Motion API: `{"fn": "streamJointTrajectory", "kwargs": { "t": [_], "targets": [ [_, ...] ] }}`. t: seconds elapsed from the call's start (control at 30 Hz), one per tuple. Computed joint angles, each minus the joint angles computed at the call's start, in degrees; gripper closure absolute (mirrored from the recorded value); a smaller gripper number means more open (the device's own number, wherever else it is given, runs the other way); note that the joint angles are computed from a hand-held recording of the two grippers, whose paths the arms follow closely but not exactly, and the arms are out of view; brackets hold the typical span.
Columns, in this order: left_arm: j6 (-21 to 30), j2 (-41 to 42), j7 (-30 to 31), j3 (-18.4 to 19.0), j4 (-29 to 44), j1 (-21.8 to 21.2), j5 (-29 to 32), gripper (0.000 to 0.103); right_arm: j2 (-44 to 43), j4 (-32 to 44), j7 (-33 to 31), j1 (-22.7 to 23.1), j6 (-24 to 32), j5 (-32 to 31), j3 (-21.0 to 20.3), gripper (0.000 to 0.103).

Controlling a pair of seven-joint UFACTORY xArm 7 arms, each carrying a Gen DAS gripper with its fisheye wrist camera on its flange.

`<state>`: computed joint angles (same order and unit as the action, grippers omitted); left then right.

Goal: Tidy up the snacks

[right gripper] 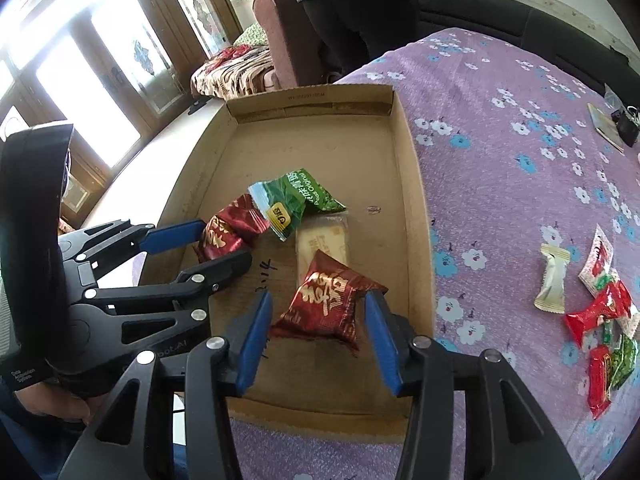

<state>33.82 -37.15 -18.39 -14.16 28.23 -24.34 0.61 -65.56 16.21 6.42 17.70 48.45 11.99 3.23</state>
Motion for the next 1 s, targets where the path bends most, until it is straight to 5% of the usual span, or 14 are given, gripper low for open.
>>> {"fn": "streamJointTrajectory", "kwargs": {
  "t": [0.23,1.0],
  "targets": [
    [0.3,-1.2,-1.2,-0.9,0.0,-0.1,0.4,0.035,-4.3,-0.9,0.5,-1.1,2.3,-0.5,-0.5,0.054],
    [1.6,-0.4,-8.3,-4.1,2.2,-0.4,3.4,0.030,-15.9,-2.7,-1.0,-6.6,10.1,-0.9,-3.8,0.050]
  ]
}}
